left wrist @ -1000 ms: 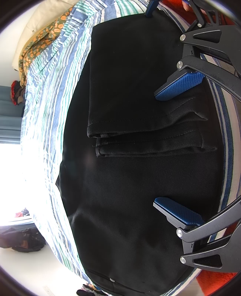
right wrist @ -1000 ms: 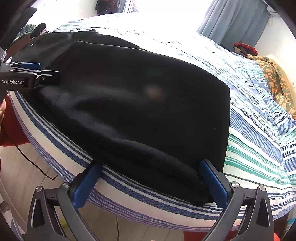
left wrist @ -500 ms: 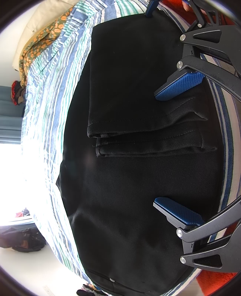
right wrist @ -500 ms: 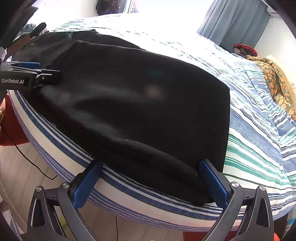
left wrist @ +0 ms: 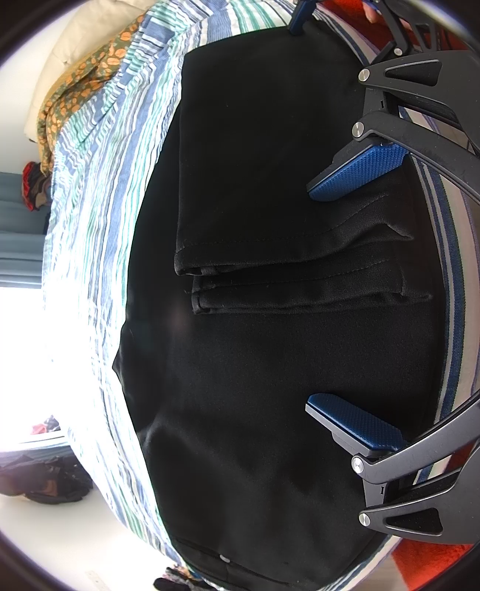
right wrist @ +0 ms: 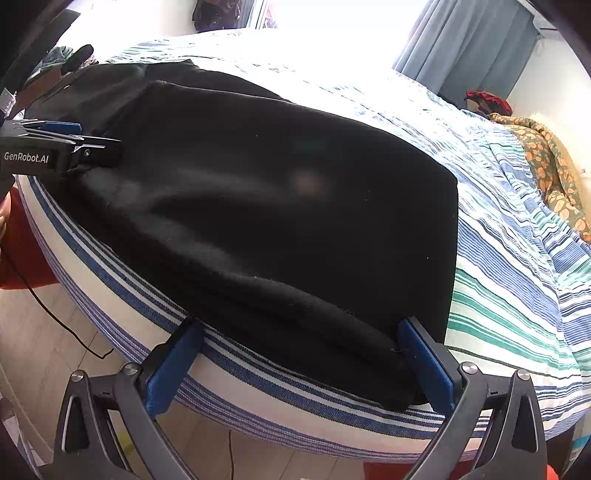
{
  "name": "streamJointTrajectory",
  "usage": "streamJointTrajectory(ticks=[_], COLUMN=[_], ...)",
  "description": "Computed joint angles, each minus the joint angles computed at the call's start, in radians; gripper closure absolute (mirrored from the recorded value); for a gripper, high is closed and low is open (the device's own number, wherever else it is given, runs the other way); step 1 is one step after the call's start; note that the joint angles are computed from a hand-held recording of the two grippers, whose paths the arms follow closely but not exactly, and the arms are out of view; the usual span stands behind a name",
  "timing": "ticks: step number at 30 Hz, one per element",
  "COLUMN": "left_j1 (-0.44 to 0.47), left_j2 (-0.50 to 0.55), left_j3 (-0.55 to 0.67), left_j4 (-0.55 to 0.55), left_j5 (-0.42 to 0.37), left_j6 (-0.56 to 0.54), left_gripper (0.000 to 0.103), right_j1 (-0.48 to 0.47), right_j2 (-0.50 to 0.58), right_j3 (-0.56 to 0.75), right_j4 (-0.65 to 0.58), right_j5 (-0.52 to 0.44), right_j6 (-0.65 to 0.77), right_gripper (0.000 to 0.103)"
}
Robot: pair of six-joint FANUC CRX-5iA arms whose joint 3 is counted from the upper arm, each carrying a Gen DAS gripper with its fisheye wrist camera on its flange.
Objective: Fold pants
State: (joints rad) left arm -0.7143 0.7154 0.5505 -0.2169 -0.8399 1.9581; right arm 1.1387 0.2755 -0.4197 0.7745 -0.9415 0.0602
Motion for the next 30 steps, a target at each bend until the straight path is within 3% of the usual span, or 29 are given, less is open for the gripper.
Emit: streamJointTrajectory(ticks=[4, 8, 12, 16, 20, 24, 30], left_j1=[-0.003, 0.020, 0.070, 0.123, 0.199, 0.319, 0.496], left_j2=[0.016, 0.049, -0.025, -0.111, -0.195, -0.275, -0.369], left_j3=[0.043, 0.127, 0.011, -0.099, -0.174, -0.250, -0.534], left_j4=[0.000, 0.098, 0.261, 0.346, 0.327, 0.306, 0.613], left_j5=[-0.056, -0.174, -0.078, -0.012, 0.004, 0.008, 0.183], left_j6=[0.021, -0.010, -0.044, -0.117, -0.126, -0.044, -0.075], left_gripper=[0.001, 0.001, 0.002, 0.002, 0.002, 0.002, 0.003], right_j1=[0.007, 0.004, -0.015, -0.031, -0.001, 0.013, 0.051], right_j2=[-0.001, -0.032, -0.122, -0.193, -0.196, -0.241, -0.381], right_j3=[-0.005, -0.038, -0.134, -0.215, -0.229, -0.261, -0.327], right_j4=[0.010, 0.033, 0.127, 0.231, 0.331, 0.422, 0.381], right_j5=[-0.002, 0.027, 0.115, 0.150, 0.032, -0.059, -0.198], right_j6=[-0.015, -0.044, -0.197, -0.352, -0.451, -0.542, -0.674], right_gripper=[0.000, 0.000, 0.000, 0.000, 0.000, 0.000, 0.000])
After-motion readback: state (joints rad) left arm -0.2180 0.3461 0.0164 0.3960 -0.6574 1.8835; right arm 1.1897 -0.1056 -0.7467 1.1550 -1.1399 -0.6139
